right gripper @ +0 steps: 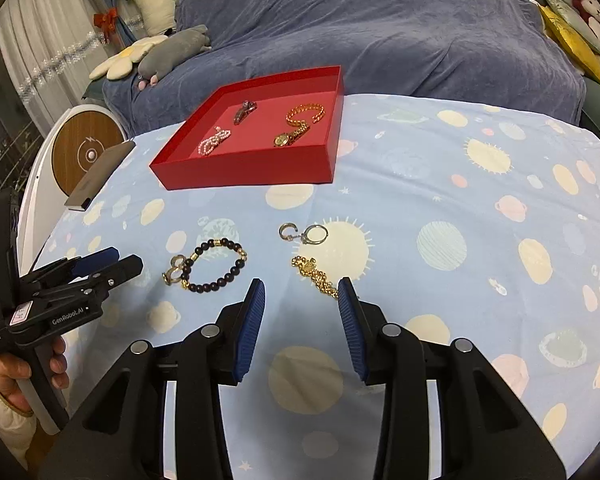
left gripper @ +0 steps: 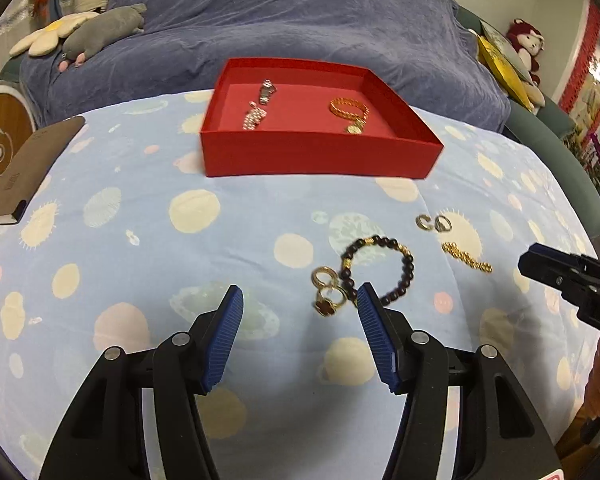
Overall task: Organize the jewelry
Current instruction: 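Move the left gripper to the gold ring with red stone and grasp it, then grasp the gold chain bracelet with the right gripper while the left holds the ring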
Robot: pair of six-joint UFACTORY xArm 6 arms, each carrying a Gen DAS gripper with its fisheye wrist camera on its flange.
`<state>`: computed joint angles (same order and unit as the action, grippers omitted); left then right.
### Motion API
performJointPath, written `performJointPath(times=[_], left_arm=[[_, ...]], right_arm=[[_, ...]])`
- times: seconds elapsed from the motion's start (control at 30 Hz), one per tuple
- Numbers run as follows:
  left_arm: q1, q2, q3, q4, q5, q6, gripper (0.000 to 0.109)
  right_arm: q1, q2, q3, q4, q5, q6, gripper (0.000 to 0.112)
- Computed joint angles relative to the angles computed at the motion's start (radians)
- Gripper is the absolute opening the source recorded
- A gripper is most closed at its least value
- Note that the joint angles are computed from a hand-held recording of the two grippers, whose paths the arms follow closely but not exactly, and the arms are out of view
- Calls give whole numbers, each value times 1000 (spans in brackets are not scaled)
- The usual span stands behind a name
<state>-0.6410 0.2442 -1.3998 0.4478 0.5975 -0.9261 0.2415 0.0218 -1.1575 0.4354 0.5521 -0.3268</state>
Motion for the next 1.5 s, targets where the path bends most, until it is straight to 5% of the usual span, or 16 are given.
performJointPath(times=[0.3, 0.67, 1.5], left_arm=[[-2, 76, -31, -45, -42, 59, 55], [-3, 99, -49, 18, -61, 41, 16], [20, -23, 47, 0, -121, 7, 12]], right_arm=[[-7, 15, 9, -17, 25, 7, 37], [-3, 27, 1, -22, 33, -3, 37], [17, 164, -118, -95, 5, 34, 36]])
